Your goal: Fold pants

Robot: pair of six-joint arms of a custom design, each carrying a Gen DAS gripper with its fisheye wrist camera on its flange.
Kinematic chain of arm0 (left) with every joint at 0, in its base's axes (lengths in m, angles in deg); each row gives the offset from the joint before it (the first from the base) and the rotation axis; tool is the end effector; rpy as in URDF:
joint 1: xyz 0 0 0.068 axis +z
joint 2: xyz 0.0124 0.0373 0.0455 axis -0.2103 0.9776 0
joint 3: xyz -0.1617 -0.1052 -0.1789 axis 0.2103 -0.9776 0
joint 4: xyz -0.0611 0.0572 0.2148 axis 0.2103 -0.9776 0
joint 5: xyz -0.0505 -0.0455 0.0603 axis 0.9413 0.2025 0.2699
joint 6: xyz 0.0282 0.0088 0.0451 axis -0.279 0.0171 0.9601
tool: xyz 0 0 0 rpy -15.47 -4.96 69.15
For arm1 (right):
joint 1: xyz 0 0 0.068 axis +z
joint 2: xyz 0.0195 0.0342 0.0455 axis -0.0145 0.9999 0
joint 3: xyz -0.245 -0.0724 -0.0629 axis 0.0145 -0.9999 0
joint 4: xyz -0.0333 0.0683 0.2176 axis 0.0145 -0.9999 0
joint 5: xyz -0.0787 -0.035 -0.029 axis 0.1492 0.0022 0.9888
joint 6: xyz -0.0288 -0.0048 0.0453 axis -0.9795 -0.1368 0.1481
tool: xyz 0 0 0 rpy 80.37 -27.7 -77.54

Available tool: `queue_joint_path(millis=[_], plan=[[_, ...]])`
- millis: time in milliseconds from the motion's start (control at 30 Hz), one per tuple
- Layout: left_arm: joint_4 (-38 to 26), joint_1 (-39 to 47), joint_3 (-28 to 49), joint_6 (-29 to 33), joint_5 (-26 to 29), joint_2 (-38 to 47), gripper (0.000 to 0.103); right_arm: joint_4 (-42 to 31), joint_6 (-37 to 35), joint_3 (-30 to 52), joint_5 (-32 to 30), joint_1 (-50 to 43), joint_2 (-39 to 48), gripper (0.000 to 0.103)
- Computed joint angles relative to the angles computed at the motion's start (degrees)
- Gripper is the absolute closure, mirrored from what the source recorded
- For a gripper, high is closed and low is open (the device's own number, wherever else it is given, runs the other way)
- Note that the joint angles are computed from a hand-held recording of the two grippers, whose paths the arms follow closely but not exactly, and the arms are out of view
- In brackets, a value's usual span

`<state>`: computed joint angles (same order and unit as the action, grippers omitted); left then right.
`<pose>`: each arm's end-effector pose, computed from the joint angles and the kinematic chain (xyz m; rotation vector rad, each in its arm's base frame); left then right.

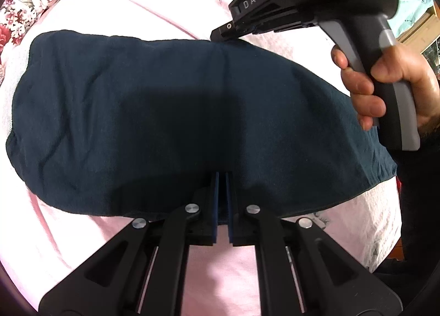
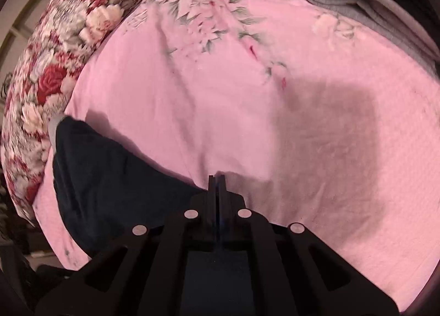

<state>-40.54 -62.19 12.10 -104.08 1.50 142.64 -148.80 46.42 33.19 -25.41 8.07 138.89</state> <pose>0.1903 -0.2246 0.1621 0.0557 2.7920 -0.4110 0.3887 0.0722 0.1879 -0.6303 2.9022 0.4709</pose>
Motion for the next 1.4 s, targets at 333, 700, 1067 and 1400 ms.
queue_joint_path(millis=[333,700,1067,1400], plan=[[-4.98,7.92,17.0,8.14,8.64,5.39,0.097,-1.76,-10.63,-16.29,-1.28,-10.42,-24.91,0.064],[-5.82,10.99,32.42,10.51,12.49,24.27,0.1,4.07,-16.54,-49.23,-3.4,-23.78,-45.65,0.084],[-10.4,7.45,32.17,10.51,5.72,20.61,0.1,-5.44,-20.37,-45.49,-8.78,-36.72,-42.46,0.054],[-9.49,-8.26,33.79,4.89,4.75,21.38,0.098,-18.56,-32.9,-10.96,-7.46,-83.83,-16.23,0.047]])
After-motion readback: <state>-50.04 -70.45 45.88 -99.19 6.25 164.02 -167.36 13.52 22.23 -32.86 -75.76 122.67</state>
